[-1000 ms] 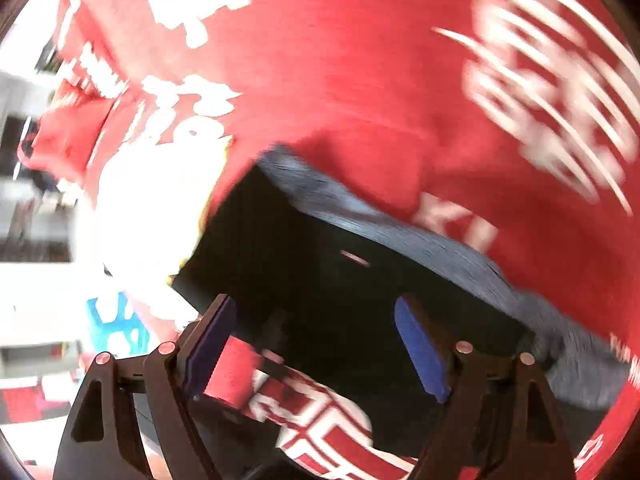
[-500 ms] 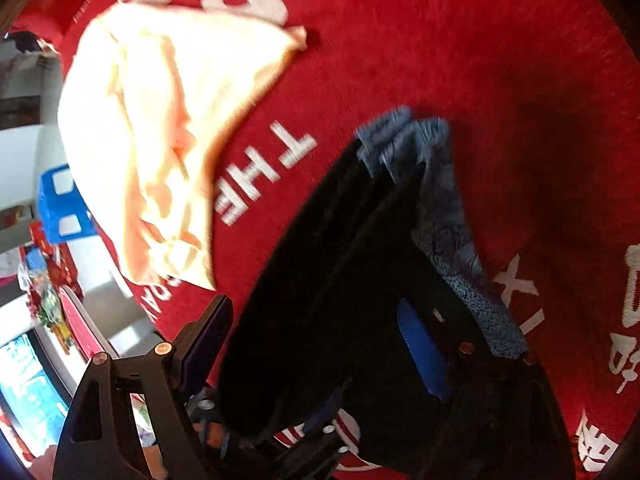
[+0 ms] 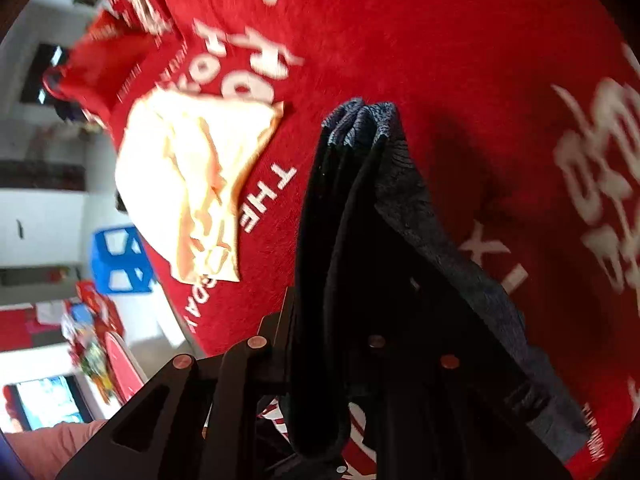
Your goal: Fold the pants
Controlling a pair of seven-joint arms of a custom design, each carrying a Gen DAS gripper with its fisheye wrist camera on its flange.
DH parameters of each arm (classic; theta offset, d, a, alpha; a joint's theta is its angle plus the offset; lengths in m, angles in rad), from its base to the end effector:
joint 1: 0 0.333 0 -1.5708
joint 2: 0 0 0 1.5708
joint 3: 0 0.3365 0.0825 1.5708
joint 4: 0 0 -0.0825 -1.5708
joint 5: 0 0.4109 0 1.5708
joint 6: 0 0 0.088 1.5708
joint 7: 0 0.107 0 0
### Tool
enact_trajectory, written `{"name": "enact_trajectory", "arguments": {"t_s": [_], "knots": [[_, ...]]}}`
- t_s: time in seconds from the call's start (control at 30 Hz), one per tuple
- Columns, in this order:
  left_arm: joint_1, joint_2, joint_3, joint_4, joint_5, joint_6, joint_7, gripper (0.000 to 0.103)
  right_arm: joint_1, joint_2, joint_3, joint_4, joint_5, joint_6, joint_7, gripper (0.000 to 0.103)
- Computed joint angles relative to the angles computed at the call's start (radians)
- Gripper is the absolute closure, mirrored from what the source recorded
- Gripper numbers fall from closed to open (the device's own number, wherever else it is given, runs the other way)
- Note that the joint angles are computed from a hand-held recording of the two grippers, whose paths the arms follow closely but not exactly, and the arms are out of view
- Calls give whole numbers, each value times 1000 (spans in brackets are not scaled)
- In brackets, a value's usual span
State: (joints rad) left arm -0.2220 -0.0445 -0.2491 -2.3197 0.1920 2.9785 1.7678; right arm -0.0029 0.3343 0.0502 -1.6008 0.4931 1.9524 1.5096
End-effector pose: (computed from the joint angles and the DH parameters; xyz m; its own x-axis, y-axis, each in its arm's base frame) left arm 0.5011 -0.2713 0.4430 -0.6579 -0.7006 -0.2763 -0.4616 0.6650 -0.5871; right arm 0.6923 0.0603 0.4572 -0.0686 -0.8865 -0.4576 -0.9970 0.0778 -0.0013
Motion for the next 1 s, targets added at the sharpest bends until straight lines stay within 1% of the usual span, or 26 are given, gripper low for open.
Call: {"name": "enact_trajectory", "arguments": {"t_s": [0.1,0.23,0.3,0.37,0.43,0.57,0.67,0.77,0.83,0.9,1.0], "knots": [[-52,-48,3,-25,-166,-11,145,68,-37,-128,-18,-151,85,62,-60,85],[-135,-117,4,-51,-336,-37,305,68,-60,-309,-77,-359,207,133,-132,85],[-169,-141,-3,-57,-392,-60,349,68,-62,-405,-116,-463,244,167,-155,85],[-209,-167,-12,-58,-447,-100,388,68,-58,-483,-152,-549,264,194,-161,85],[-242,-183,-25,-53,-483,-137,419,68,-64,-581,-199,-642,274,207,-160,85],[-291,-192,-53,-65,-513,-165,464,68,-76,-762,-278,-825,267,252,-147,85],[-315,-195,-95,-86,-490,-173,455,68,-100,-888,-332,-951,240,274,-119,85],[-326,-164,-131,-103,-436,-153,436,68,-131,-968,-381,-1045,198,291,-92,85],[-319,-137,-158,-110,-367,-147,395,67,-150,-991,-417,-1093,178,302,-88,85],[-308,-103,-184,-106,-284,-159,329,68,-162,-994,-438,-1133,162,323,-95,85],[-302,-72,-198,-110,-161,-165,238,68,-166,-967,-470,-1179,169,353,-111,85]]}}
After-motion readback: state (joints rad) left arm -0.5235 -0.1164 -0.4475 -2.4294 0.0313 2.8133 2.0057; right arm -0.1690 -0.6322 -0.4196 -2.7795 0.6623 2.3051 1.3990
